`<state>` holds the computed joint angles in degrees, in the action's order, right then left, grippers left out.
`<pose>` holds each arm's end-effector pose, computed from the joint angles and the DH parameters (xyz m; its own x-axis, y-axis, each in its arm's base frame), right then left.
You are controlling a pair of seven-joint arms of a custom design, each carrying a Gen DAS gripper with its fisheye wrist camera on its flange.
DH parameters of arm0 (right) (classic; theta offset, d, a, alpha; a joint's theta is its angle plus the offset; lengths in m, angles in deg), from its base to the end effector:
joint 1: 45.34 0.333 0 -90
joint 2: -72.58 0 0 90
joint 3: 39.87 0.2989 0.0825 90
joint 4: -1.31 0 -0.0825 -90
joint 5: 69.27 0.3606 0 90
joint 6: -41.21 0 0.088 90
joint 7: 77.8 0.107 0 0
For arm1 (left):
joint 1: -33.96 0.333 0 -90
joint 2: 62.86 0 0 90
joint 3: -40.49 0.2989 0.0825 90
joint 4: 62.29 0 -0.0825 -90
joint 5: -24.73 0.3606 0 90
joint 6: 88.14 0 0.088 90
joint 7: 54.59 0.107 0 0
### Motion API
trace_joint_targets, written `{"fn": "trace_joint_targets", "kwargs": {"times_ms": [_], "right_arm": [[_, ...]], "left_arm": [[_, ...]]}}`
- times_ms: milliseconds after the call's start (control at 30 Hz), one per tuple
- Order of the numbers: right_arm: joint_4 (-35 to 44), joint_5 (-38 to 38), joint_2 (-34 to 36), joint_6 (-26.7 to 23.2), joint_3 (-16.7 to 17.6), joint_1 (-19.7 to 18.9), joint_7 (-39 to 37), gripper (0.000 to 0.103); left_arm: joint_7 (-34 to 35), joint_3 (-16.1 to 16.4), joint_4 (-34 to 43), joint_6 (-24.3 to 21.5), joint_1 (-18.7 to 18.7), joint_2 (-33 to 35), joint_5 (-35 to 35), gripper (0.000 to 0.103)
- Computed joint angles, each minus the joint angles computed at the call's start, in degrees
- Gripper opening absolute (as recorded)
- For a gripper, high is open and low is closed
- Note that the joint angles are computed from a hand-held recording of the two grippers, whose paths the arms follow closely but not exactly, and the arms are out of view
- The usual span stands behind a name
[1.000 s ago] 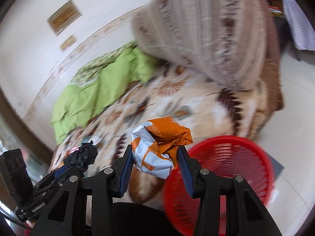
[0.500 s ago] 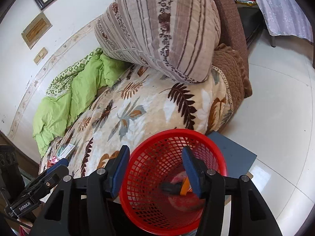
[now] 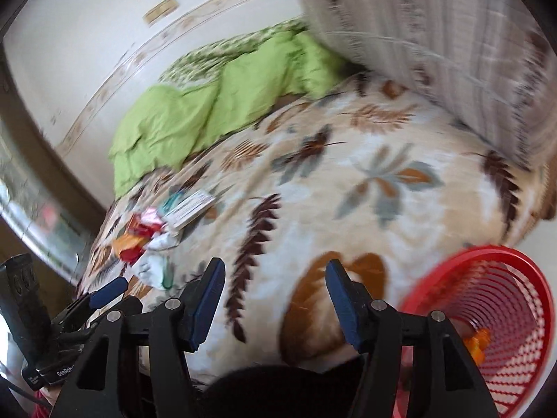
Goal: Collect trash
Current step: 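Grasp the white cloth with the left tool while the right tool grasps the white medicine box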
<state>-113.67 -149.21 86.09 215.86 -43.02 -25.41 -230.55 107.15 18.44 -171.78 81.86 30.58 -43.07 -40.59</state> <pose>0.5345 0.2426 0.3829 -0.1913 -0.8907 -0.4123 -0.6146 0.4362 -0.6573 0.5936 -0.1932 0.3738 -0.5763 -0.8047 0.1424 -0.5868 0.2862 -0.7574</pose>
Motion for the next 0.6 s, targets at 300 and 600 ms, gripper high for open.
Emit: {"fn": "trace_joint_targets", "kwargs": {"times_ms": [300, 600], "right_arm": [[21.5, 23.2, 18.6, -0.8, 4.6, 0.6, -26.9, 0.066], [23.6, 29.0, 21.1, 2.6, -1.2, 5.5, -29.2, 0.067]], "left_arm": [[-23.2, 11.4, 9.0, 5.7, -3.0, 9.7, 12.9, 0.08], [-39.6, 13.6, 24.9, -8.8, -2.5, 21.1, 27.8, 0.074]]}}
